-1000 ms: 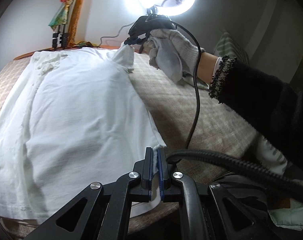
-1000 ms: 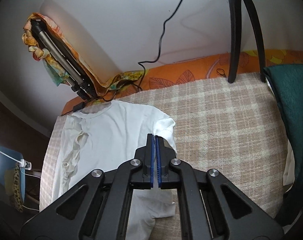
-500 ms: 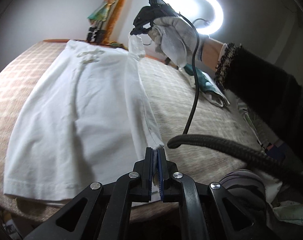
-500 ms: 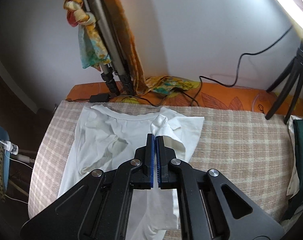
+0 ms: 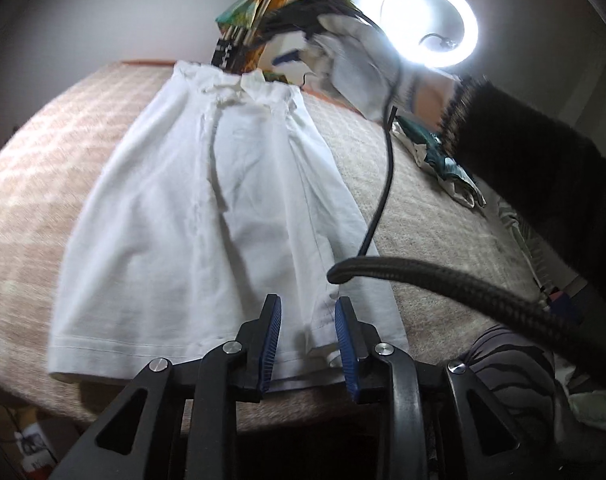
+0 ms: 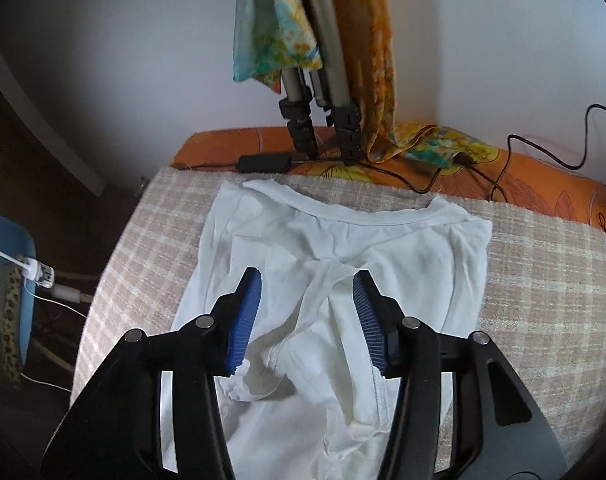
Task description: Fold small clothes
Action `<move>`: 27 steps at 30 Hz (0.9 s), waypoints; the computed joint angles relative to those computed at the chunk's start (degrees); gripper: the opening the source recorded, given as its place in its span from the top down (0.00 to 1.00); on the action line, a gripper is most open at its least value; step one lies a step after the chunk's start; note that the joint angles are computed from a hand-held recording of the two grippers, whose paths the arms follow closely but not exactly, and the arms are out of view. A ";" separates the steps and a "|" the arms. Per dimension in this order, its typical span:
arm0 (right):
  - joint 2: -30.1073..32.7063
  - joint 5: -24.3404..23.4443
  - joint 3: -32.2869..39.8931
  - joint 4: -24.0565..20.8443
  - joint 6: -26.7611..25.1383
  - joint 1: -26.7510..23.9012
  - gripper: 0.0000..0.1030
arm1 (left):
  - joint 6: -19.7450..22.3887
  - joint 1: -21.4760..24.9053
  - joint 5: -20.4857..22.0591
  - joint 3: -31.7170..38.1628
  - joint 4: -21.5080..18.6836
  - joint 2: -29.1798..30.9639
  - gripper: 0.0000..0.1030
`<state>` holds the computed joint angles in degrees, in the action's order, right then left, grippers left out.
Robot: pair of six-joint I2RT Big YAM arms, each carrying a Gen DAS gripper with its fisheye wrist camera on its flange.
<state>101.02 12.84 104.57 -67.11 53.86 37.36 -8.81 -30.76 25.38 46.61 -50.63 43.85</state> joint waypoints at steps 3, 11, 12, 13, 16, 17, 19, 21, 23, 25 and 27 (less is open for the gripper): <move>-5.18 -2.27 -6.51 3.16 4.60 1.04 0.51 | 1.79 1.99 1.58 0.25 -1.20 -1.12 0.75; -7.39 -6.21 -13.15 5.47 11.50 4.21 0.51 | 3.94 4.76 0.90 0.23 -4.86 -4.63 0.75; -6.65 -6.77 -12.85 6.27 11.82 4.39 0.51 | 4.07 5.38 0.85 0.24 -5.32 -5.10 0.75; -6.06 -7.63 -12.75 7.30 11.74 4.55 0.51 | 4.15 6.09 0.65 0.28 -5.86 -5.66 0.74; -4.78 -12.06 -13.10 13.53 10.95 4.89 0.51 | 5.22 8.41 0.38 0.38 -7.28 -7.09 0.74; -4.92 -12.39 -13.26 15.66 10.40 5.34 0.51 | 5.82 9.45 0.33 0.50 -7.80 -7.57 0.74; -5.30 -10.90 -12.62 16.54 9.35 6.46 0.51 | 6.66 11.17 0.21 0.97 -8.21 -7.56 0.72; -5.97 -8.68 -11.34 13.92 9.54 7.66 0.51 | 8.17 13.34 0.76 1.67 -9.05 -7.13 0.70; -7.96 -6.35 -11.88 12.44 10.48 9.00 0.51 | 10.48 15.35 1.54 2.38 -9.92 -6.29 0.66; -10.33 -3.22 -12.47 9.99 12.05 11.03 0.51 | 12.64 17.06 1.42 3.00 -10.10 -5.57 0.63; -12.27 -0.16 -12.53 6.14 14.67 13.77 0.51 | 14.90 18.66 0.99 3.56 -10.09 -4.71 0.62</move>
